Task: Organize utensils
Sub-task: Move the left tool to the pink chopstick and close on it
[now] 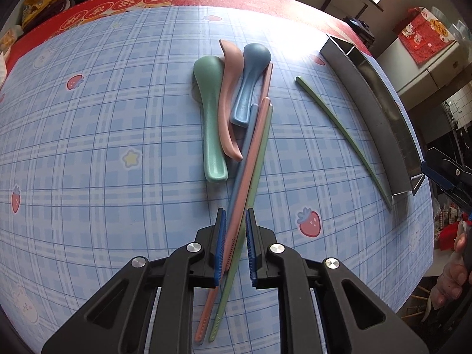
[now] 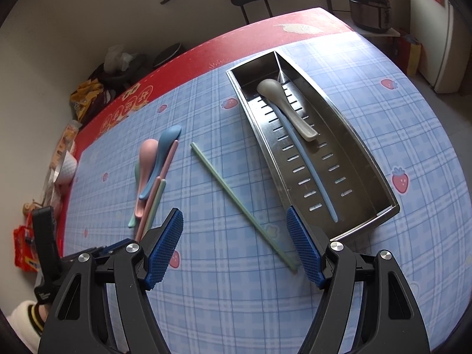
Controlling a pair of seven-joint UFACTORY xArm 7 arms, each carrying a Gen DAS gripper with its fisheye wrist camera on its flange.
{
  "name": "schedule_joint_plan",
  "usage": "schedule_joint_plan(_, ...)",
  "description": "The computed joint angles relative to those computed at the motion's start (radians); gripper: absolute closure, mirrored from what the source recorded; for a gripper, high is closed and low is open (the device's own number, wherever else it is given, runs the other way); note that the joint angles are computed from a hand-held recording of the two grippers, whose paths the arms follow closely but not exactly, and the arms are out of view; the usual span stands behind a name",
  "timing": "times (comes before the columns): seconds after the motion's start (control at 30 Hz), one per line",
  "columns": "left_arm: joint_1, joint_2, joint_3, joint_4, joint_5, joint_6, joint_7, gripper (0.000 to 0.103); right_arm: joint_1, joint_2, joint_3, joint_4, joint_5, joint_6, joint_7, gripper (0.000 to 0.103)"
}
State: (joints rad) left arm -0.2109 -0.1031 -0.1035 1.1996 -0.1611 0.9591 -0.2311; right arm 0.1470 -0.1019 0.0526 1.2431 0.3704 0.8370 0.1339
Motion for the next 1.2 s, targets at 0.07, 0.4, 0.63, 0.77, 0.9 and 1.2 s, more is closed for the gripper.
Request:
schedule_joint_plan(0.07,0.001,-0.007,0.001,-0.015,-0.005,-0.017,-0.006,0.090,0.000,0.001,0.000,0.000,0.001,0.006,0.002,0.033)
schedule_joint_plan(0.4,0.003,-0.052,0.007,-0.050,-0.035,-0.049,0.014,0.097,-0.001,-0.006,-0.004,-0.011,0.017,0.015,0.011,0.033)
schedule_joint_plan(0.63,-0.003,-0.078,0.005,-0.062,-0.030,-0.042,0.020,0.097,0.003,0.001,-0.001,-0.009,0.038,0.027,0.006,0.033)
schedule_joint_plan(0.77,-0.008,-0.059,0.005,-0.048,-0.039,0.015,0.034,0.097,0.006,0.006,0.001,-0.008,0.045,0.034,-0.001,0.033)
schedule_joint_plan(0.9,-0.013,-0.042,-0.002,-0.031,-0.028,0.032,0.050,0.097,0.007,0.008,0.001,-0.005,0.049,0.035,-0.008,0.033)
schedule_joint_plan(1.2,-0.026,0.027,-0.007,0.044,-0.075,0.069,0.098,0.097,-0.002,-0.006,-0.006,-0.033,0.060,0.039,0.001,0.033)
